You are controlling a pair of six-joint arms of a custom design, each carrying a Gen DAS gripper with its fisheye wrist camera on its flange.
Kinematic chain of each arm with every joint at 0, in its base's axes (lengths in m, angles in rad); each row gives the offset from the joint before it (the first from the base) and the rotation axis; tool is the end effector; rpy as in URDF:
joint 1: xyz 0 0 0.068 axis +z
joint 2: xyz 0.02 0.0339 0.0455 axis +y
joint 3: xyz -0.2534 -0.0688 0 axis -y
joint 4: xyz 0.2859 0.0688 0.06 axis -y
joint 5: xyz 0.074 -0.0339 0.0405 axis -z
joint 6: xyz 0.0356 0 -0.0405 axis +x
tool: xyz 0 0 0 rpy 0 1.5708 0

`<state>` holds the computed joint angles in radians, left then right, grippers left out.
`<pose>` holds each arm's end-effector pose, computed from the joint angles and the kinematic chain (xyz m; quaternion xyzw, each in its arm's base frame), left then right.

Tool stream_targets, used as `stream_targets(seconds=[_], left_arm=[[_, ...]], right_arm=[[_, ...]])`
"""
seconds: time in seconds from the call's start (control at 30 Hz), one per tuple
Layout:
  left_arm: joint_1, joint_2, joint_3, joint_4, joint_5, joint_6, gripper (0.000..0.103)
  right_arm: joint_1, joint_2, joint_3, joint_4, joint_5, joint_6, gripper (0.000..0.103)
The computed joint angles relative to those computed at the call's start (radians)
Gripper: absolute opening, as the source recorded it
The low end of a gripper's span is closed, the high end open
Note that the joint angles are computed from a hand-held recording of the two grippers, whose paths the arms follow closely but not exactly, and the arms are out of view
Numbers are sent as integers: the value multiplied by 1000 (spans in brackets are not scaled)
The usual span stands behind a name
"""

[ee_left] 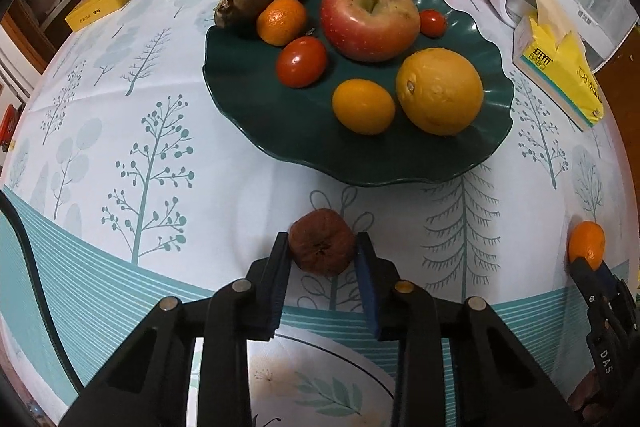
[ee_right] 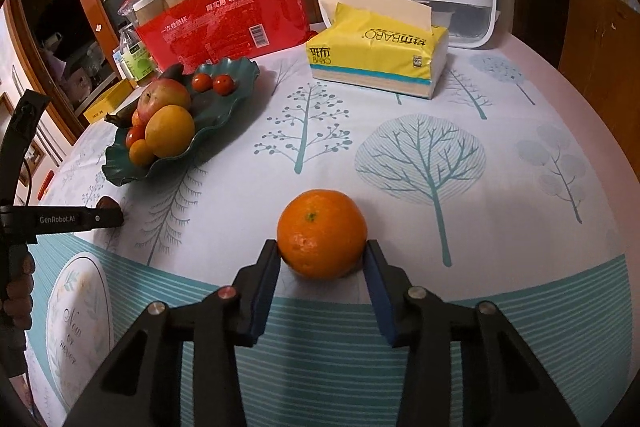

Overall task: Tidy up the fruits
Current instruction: 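Carry the brown fruit onto the plate and open the left tool while the right tool releases the orange there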

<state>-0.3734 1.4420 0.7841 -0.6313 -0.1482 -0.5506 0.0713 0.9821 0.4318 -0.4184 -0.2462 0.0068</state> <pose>0.2633 -0.0975 0.1326 -0.0977 0.9826 0.0032 0.1579 0.2147 0.0240 0.1364 -0.0670 0.9461 0.1287 0.2895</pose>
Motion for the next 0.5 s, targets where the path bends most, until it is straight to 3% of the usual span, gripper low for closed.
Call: stream_targets(seconds=[0.33, 0.5], left_arm=[[3, -137, -56, -25, 1, -7, 30], [56, -220, -66, -51, 19, 45, 30]], right_arm=[[9, -50, 7, -64, 30, 10, 41], [52, -98, 19, -97, 63, 40, 41]])
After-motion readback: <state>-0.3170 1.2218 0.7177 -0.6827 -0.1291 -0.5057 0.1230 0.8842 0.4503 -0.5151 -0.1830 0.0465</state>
